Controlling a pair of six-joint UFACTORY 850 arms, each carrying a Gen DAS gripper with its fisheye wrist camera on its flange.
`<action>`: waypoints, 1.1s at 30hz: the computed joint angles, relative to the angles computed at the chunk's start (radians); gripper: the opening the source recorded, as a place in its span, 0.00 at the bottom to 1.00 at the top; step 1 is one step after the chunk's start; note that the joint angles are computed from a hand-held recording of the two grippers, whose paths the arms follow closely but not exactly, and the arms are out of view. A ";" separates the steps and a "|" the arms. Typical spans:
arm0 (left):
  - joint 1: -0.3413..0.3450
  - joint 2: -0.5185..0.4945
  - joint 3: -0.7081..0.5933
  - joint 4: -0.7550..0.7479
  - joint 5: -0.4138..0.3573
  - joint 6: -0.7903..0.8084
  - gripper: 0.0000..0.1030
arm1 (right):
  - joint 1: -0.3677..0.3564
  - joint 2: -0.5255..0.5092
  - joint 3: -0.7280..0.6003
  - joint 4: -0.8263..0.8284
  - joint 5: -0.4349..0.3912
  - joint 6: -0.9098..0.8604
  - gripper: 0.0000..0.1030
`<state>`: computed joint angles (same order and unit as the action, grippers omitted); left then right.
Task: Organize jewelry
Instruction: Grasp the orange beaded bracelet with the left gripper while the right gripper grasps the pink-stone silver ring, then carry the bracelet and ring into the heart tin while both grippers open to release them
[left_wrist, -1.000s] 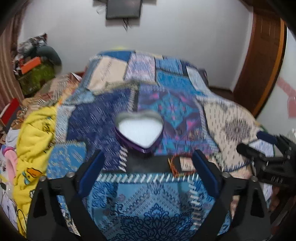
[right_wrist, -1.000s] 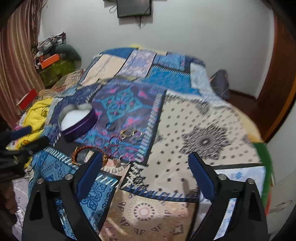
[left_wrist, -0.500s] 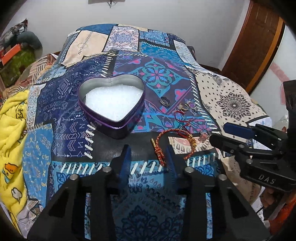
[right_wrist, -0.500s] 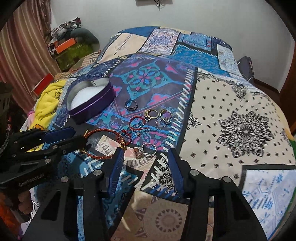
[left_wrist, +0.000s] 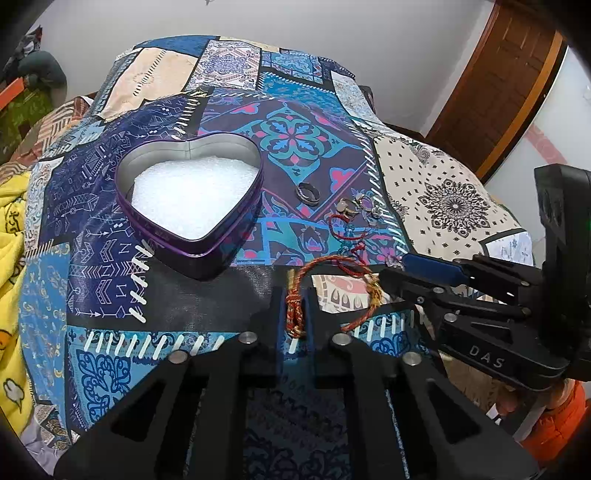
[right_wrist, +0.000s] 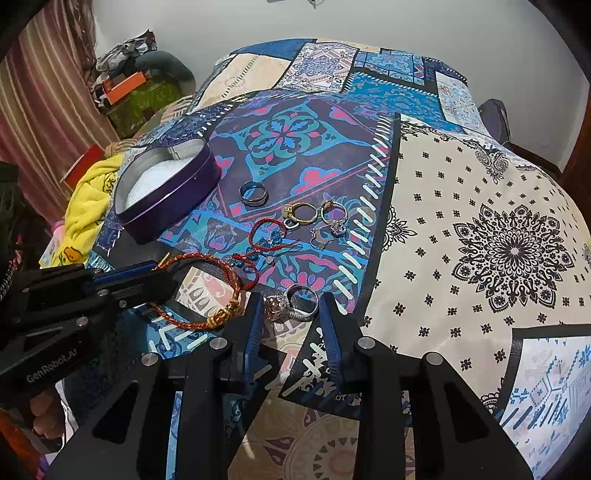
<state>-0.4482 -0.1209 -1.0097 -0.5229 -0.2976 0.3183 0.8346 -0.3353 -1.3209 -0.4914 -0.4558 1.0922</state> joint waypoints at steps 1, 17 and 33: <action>-0.002 0.004 0.005 0.013 0.005 -0.012 0.07 | -0.001 0.004 0.002 0.002 0.001 0.001 0.27; -0.032 0.149 0.049 0.246 0.089 -0.247 0.06 | 0.035 0.080 0.009 -0.248 -0.037 0.250 0.27; 0.035 0.223 0.036 0.557 0.181 -0.536 0.06 | 0.053 0.029 -0.119 -0.390 -0.045 0.302 0.27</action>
<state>-0.4136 0.1023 -0.9739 0.0341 -0.1168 -0.2178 0.8879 -0.3064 -1.4398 -0.8816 -0.5010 1.3943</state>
